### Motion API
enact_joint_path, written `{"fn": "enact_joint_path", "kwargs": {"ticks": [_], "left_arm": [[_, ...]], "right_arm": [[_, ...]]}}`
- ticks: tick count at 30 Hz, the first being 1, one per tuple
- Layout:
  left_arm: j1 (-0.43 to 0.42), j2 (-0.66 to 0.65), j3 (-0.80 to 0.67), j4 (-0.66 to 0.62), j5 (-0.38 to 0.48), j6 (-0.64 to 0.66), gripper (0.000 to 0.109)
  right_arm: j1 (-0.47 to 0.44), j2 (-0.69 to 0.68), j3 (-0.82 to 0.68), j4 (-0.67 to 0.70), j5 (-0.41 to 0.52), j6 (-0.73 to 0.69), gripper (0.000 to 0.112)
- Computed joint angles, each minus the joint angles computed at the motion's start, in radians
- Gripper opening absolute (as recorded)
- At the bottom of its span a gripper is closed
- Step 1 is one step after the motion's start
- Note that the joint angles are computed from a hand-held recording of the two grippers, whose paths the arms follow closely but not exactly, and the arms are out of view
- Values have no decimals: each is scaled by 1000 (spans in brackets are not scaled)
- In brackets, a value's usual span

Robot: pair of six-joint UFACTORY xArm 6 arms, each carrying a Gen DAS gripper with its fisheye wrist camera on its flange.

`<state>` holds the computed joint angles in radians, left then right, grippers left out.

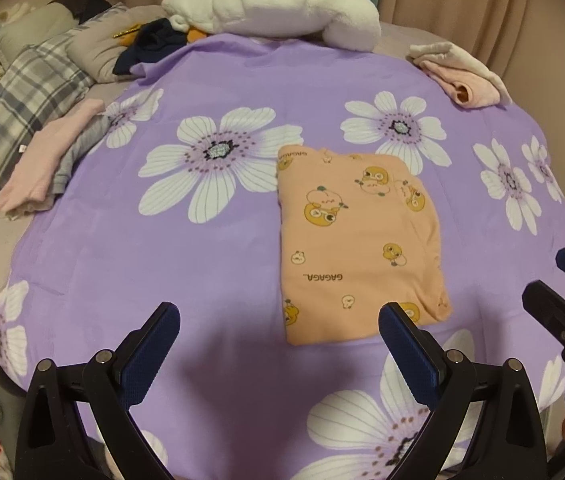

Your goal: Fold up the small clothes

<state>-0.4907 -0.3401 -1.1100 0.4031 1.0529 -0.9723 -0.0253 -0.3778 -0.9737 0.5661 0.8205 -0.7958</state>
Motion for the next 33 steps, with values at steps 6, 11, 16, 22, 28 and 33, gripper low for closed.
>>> {"fn": "enact_joint_path", "kwargs": {"ticks": [6,11,16,22,28,33], "left_arm": [[-12,-2,-25,-4,20,1,99],[-31,3,-42,8,39,-1,99],[-30,9,-39,5,33,-8,99],[-35,11,-36,5,44,-14,99],[-33,6,-31,8,48,-25,99],[-35,5,-31,6,50,-18,99]], "right_arm": [[-8,-26,-1,7,11,-11,103],[-12,-38,0,11,21,-15,103],[-11,-35,5,-2,20,-3,103],[-10,-29,12,-28,21,25,103],[-6,-33,18,-31,20,28,103],[-3,-34,20,-35,18,24,103]]}}
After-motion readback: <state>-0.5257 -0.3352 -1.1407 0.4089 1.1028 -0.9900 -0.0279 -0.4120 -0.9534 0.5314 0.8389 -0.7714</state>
